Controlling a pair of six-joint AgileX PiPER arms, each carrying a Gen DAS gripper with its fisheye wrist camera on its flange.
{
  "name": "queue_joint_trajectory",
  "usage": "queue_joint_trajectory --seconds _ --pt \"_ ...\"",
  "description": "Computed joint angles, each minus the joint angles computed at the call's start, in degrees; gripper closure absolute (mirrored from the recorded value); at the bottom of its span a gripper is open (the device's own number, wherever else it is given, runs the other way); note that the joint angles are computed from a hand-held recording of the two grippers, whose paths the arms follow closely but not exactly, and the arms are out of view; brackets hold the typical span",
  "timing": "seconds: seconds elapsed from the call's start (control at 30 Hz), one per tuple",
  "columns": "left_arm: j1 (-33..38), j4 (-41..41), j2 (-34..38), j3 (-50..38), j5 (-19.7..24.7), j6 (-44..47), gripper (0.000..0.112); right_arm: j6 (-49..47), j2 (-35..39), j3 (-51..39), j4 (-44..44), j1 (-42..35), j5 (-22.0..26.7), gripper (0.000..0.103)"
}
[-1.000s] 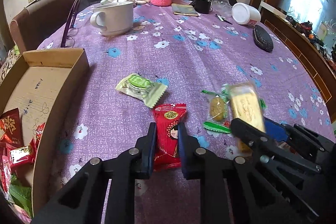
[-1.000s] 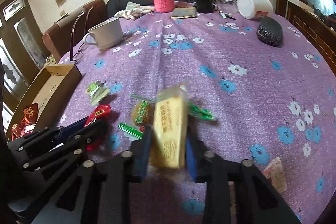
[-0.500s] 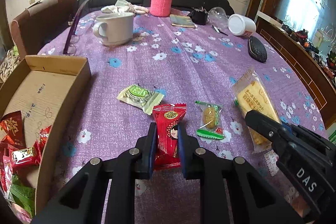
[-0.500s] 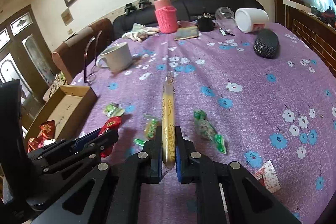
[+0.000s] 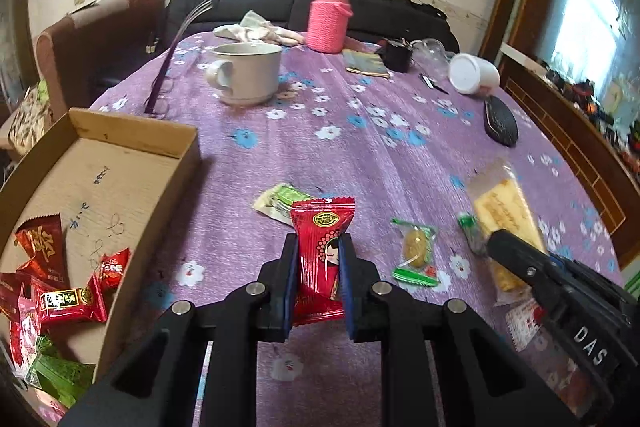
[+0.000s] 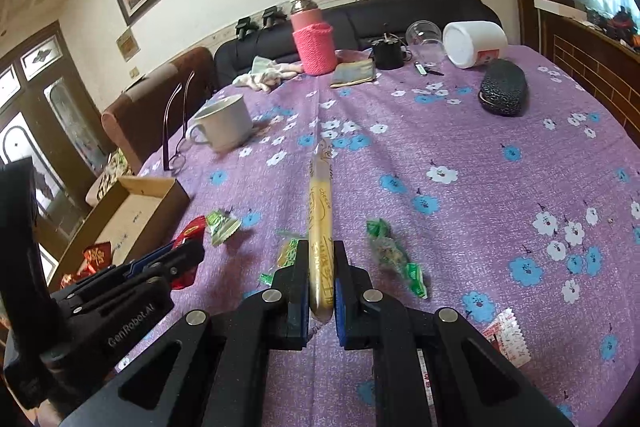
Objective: Organize snacks
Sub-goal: 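Grasp the red wrapped cake with left gripper while right grasps yellow cake bar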
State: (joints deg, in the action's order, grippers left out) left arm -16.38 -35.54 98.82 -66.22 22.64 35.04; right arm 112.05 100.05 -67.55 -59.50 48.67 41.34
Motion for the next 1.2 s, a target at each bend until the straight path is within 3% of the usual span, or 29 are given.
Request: queue_joint_trajectory --seconds 0.3,0.83,1.2 --pt "1.84 -1.22 0.36 -0.68 -0.25 -0.91 0.094 -0.75 0.27 -0.79 -0.47 0.97 0.19 0.093" --pt "3.11 5.38 1.13 -1.65 -1.76 -10.51 0.094 -10.07 5.35 -7.32 -2.53 5.78 -0.89 0.092" --pt "2.18 12.06 1.57 -1.65 -3.23 -16.89 0.094 -5.62 3.43 -4.65 -3.77 4.69 -2.03 0.092"
